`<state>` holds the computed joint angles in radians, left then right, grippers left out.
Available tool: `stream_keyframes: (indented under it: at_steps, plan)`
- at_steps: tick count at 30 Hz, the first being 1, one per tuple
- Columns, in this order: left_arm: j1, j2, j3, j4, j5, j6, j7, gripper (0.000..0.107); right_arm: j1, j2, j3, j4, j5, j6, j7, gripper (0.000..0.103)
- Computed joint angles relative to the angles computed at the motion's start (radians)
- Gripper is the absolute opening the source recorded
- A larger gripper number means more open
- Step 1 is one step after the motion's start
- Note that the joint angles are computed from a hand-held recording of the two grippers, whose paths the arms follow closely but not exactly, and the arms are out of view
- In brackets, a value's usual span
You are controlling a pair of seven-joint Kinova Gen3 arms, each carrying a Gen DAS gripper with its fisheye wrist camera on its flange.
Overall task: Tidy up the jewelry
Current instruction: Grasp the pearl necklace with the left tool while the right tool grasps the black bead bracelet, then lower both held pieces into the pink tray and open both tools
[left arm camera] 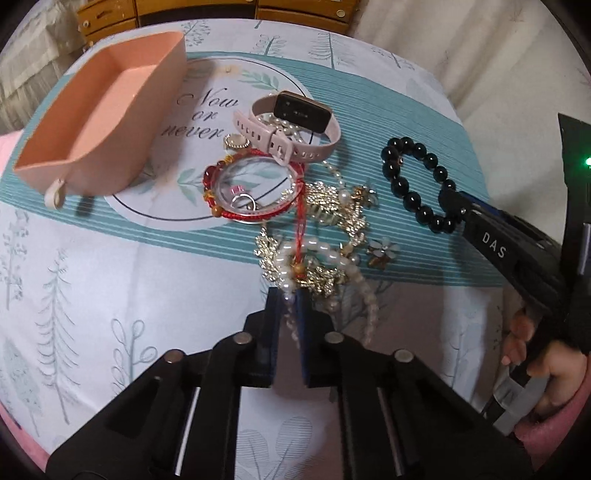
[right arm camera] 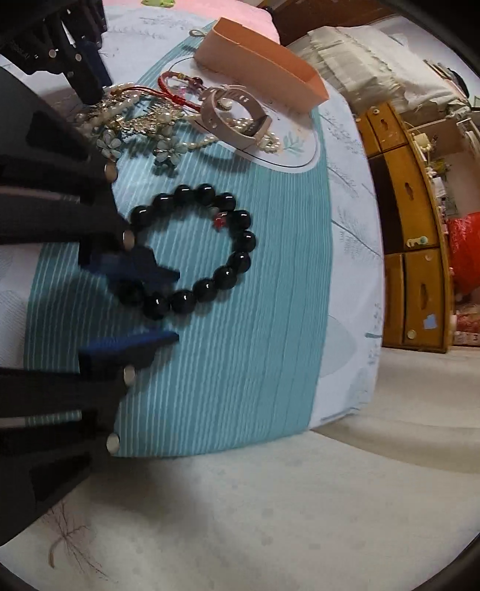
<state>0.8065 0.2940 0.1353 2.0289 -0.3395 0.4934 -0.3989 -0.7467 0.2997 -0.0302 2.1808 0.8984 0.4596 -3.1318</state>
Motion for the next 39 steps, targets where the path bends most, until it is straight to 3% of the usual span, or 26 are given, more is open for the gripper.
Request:
stream_keyframes:
  at_steps: [6,12,17,19,21,23,27,32,36,39]
  plan:
    - [-0.031,-0.025,0.014,0.027,0.053,-0.001,-0.011,0.005,0.119,0.007,-0.062,0.001,-0.052,-0.112,0.042,0.015]
    - [-0.050,-0.123,0.052,0.049,0.047,0.044,-0.025,0.005,0.191,-0.066,-0.080,0.028,-0.203,-0.215,0.154,0.015]
    - [-0.094,-0.184,0.108,-0.006,0.054,0.166,-0.106,0.005,0.185,-0.150,-0.077,0.063,-0.346,-0.287,0.245,0.015]
    - [-0.101,-0.185,0.102,-0.036,0.057,0.193,-0.145,0.005,0.115,-0.179,-0.025,0.063,-0.345,-0.287,0.218,0.015]
    - [-0.041,-0.217,0.027,-0.046,0.073,0.222,-0.203,0.005,0.027,-0.198,0.033,0.053,-0.333,-0.275,0.173,0.015]
    - [0.046,-0.237,-0.056,-0.059,0.075,0.250,-0.228,0.005,-0.007,-0.225,0.028,0.046,-0.312,-0.241,0.113,0.015]
    - [0.196,-0.324,-0.242,-0.050,0.087,0.267,-0.339,0.005,0.033,-0.316,-0.115,0.031,-0.281,-0.173,-0.003,0.015]
    - [0.328,-0.395,-0.473,-0.090,0.164,0.303,-0.543,0.005,0.065,-0.370,-0.324,-0.047,-0.218,0.000,-0.207,0.015]
    - [0.407,-0.443,-0.659,-0.112,0.177,0.278,-0.706,0.006,0.077,-0.332,-0.434,-0.145,-0.126,0.061,-0.369,0.015]
    - [0.457,-0.465,-0.798,-0.138,0.203,0.278,-0.828,0.006,0.027,-0.255,-0.474,-0.258,-0.012,0.157,-0.491,0.015]
